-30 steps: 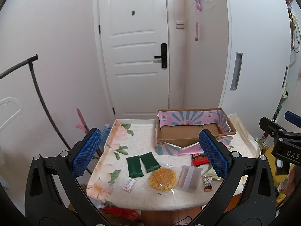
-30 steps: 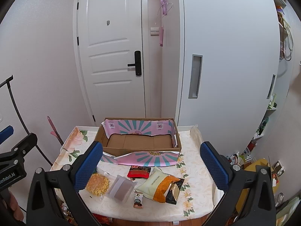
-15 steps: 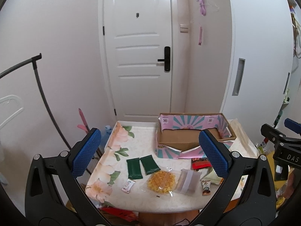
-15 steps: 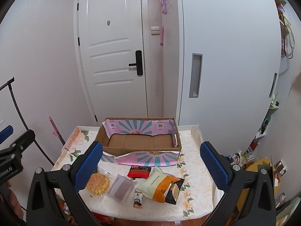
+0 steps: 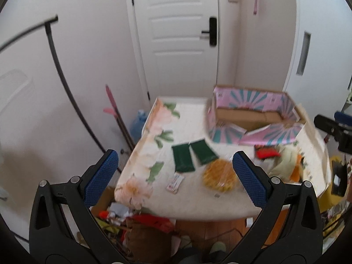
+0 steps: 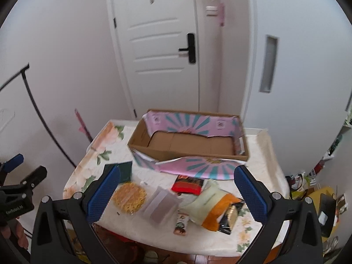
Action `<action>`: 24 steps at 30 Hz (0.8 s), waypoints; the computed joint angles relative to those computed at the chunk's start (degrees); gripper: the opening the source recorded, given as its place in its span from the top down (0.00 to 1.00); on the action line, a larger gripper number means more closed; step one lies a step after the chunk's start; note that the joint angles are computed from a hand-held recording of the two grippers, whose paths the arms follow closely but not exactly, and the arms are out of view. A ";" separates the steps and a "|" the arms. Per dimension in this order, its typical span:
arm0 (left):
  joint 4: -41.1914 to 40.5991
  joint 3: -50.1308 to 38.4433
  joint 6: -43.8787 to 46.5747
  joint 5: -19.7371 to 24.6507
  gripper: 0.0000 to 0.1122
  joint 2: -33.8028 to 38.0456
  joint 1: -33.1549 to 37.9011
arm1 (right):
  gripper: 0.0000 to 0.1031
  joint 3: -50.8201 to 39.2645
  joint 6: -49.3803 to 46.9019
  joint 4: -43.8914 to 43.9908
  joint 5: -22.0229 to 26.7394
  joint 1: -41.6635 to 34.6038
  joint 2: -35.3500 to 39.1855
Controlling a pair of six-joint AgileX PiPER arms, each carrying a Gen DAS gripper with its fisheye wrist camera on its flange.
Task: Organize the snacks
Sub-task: 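Move left tool toward the small white-orange packet while right tool approaches a dark green packet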
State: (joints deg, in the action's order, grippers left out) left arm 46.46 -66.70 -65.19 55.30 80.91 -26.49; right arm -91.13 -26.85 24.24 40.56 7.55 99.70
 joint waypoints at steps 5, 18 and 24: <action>-6.96 6.95 6.47 -11.52 0.10 0.49 9.47 | 0.00 -0.62 2.19 -4.29 -1.72 5.01 3.87; -44.59 7.60 55.66 -29.78 0.30 16.96 28.22 | 0.06 -15.57 22.28 -23.71 1.88 18.39 22.39; -53.52 4.02 69.16 -29.99 0.42 24.05 29.23 | 0.18 -31.03 25.83 -28.33 10.06 22.36 34.41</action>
